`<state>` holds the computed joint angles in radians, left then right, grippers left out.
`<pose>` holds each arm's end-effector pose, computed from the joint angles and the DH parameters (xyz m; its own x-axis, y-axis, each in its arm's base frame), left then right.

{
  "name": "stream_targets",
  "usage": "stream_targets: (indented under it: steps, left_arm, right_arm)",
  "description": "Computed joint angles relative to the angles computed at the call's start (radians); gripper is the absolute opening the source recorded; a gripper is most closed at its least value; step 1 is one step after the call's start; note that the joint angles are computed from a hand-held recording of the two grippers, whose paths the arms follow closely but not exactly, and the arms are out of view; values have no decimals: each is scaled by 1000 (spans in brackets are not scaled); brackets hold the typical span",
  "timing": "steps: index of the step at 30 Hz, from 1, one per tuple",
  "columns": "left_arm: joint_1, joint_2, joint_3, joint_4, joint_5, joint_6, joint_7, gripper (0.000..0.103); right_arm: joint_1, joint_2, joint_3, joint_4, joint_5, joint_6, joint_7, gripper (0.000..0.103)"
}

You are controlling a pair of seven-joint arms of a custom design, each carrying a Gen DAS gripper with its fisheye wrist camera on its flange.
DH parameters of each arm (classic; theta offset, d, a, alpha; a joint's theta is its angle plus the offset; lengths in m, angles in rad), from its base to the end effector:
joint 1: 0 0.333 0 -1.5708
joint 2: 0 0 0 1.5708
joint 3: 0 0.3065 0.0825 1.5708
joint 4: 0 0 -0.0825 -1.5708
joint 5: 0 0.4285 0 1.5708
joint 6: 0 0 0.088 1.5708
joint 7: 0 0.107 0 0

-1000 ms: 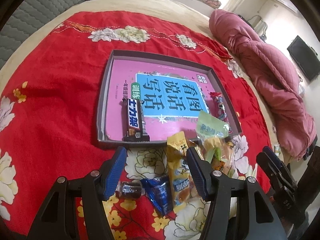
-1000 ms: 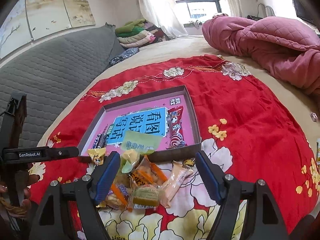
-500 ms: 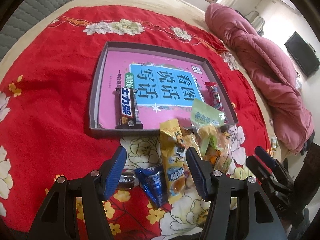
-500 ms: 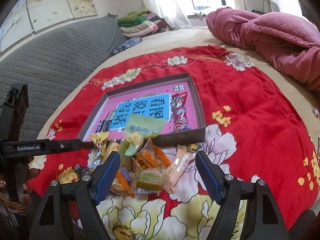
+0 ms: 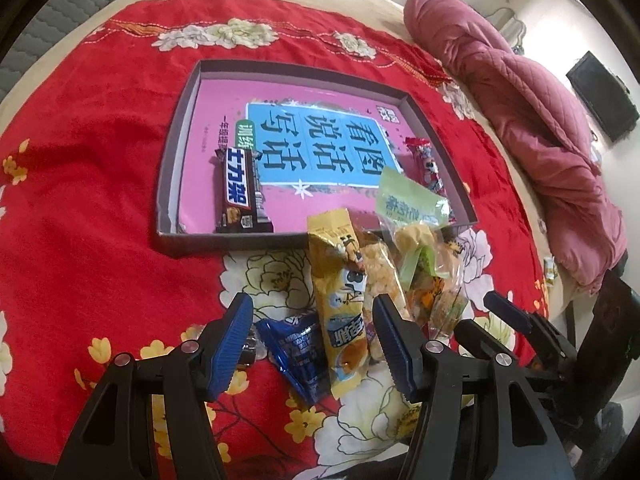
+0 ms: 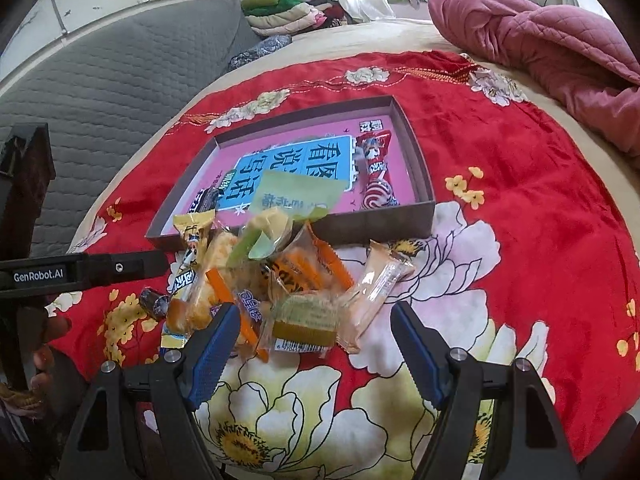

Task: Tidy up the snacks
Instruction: 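Withdraw both open tools from the tray back toward the snack pile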

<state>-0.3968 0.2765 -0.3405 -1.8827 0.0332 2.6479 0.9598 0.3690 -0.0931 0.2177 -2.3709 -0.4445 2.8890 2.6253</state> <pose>0.5212 -0.4558 0.3933 -0.1717 -0.9286 0.3290 -0.9321 0.0451 -0.3593 0.4546 0.3331 0.3870 0.0148 -0.9660 -0.2580 -0.8296 0.1322 -0.5425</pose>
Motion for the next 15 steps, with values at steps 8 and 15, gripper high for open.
stream_targets:
  steps: [8,15]
  left_arm:
    - [3,17,-6,10,-18,-9,25,64]
    - [7,31,-12,13,-38,-4,40,64]
  right_arm:
    - [19,29,-18,3,84,24,-76,77]
    - [29,48,-29,12,83,41,-90,77]
